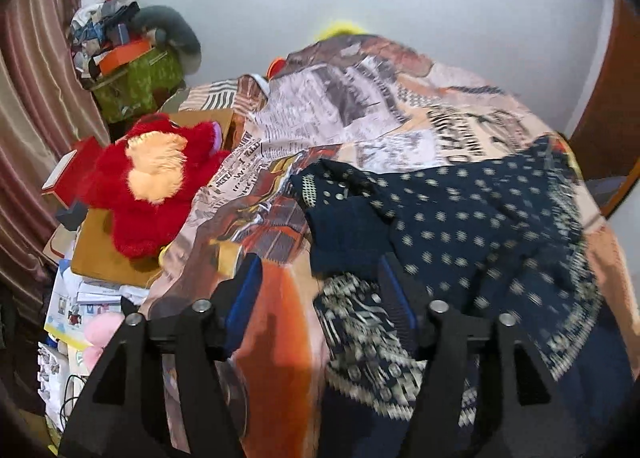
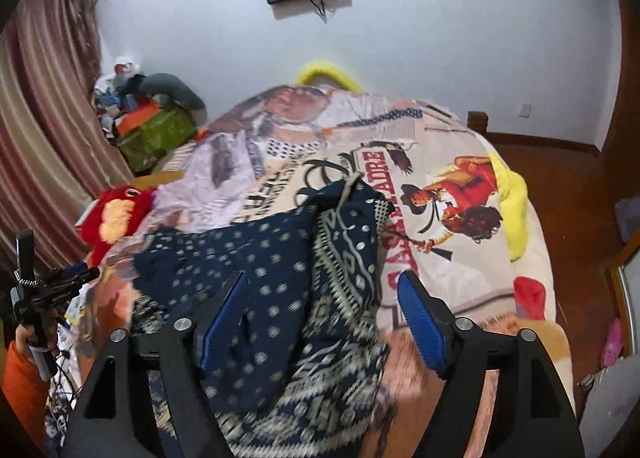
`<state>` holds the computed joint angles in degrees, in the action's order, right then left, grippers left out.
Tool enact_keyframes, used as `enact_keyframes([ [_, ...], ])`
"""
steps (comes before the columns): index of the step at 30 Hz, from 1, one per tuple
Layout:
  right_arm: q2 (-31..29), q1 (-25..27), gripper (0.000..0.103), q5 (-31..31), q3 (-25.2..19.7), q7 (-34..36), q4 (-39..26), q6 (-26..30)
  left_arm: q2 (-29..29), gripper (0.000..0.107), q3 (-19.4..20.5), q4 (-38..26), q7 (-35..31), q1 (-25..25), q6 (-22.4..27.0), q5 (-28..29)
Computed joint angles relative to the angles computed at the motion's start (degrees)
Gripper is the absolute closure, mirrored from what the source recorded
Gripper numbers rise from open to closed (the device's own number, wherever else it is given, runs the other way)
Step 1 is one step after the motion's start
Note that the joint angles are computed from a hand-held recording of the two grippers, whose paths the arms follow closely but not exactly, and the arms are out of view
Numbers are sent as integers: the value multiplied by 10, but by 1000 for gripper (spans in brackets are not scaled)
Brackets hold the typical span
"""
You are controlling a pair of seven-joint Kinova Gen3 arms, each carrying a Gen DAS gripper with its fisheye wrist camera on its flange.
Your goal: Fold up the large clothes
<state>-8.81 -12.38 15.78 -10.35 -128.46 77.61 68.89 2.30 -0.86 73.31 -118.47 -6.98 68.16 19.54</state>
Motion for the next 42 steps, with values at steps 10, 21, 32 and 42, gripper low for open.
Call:
enact_keyframes([
  [10,-60,-27,17,20,-105,-53,-19,104,-87,33,-68,74,-94,-38,103,87],
  [21,-111,-44,15,-29,-193,-156,85,149,-121,33,-108,204,-137,-57,130,53],
  [32,-149,-44,15,-100,-188,-203,151,121,-100,33,-118,321,-147,-107,150,34],
  [42,-139,-43,38,-97,-206,-197,164,81,-120,48,-100,354,-129,-84,107,36],
])
